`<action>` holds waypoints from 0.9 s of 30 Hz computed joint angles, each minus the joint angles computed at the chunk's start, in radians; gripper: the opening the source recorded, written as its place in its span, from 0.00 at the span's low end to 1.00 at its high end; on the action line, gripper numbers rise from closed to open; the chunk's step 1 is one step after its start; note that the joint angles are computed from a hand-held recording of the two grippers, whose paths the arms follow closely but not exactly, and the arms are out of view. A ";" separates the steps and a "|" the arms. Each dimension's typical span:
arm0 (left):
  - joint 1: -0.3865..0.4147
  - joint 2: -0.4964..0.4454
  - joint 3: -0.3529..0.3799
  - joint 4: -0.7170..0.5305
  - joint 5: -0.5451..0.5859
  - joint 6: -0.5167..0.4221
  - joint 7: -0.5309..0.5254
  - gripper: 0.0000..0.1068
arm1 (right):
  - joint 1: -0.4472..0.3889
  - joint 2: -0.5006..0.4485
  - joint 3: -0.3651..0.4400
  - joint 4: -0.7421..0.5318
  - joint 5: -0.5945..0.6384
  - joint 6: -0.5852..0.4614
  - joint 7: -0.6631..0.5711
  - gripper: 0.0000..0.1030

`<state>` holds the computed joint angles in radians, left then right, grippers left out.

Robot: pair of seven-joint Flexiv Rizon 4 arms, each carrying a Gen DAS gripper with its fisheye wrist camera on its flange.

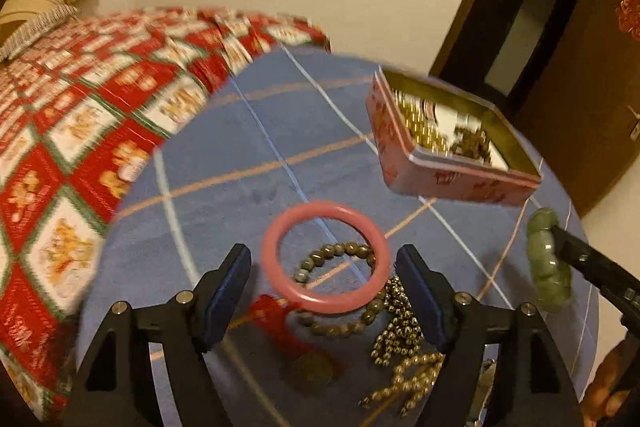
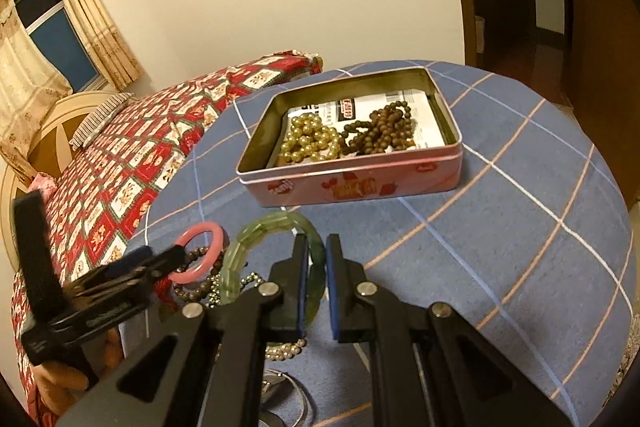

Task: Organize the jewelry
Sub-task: 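Lift both bangles and carry them over the pink tin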

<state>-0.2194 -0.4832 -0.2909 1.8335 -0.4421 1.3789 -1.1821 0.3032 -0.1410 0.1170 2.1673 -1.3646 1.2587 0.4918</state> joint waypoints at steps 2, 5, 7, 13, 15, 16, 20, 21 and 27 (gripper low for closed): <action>-0.045 -0.027 0.056 -0.056 0.045 -0.066 -0.040 0.72 | -0.003 0.001 -0.002 0.003 0.000 0.004 0.010 0.12; -0.070 -0.047 0.078 -0.103 0.082 -0.120 -0.062 0.73 | -0.008 0.007 -0.002 0.010 0.000 0.008 0.015 0.12; -0.085 -0.054 0.099 -0.125 0.114 -0.142 -0.073 0.74 | -0.010 0.008 -0.001 0.011 0.003 0.007 0.012 0.12; -0.075 -0.068 0.074 -0.144 0.110 -0.153 -0.080 0.75 | -0.016 0.002 -0.004 0.015 -0.003 0.030 0.028 0.12; -0.097 -0.075 0.098 -0.167 0.146 -0.172 -0.079 0.75 | -0.019 0.001 -0.006 0.016 -0.006 0.040 0.035 0.12; -0.116 -0.079 0.121 -0.181 0.180 -0.179 -0.082 0.76 | -0.020 0.001 -0.007 0.017 -0.008 0.042 0.036 0.12; -0.181 -0.104 0.197 -0.221 0.300 -0.151 -0.121 0.80 | -0.026 0.011 -0.007 0.025 -0.014 0.042 0.050 0.12; -0.168 -0.104 0.180 -0.217 0.294 -0.146 -0.117 0.79 | -0.028 0.011 -0.007 0.026 -0.011 0.043 0.048 0.12; -0.054 -0.075 0.044 -0.125 0.176 -0.021 -0.047 0.76 | -0.034 0.021 -0.005 0.031 -0.030 0.041 0.070 0.12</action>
<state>-0.2737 -0.5580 -0.2469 1.7083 -0.2664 1.3576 -1.2290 0.2691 -0.1196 0.1123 2.1983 -1.3943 1.2995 0.5621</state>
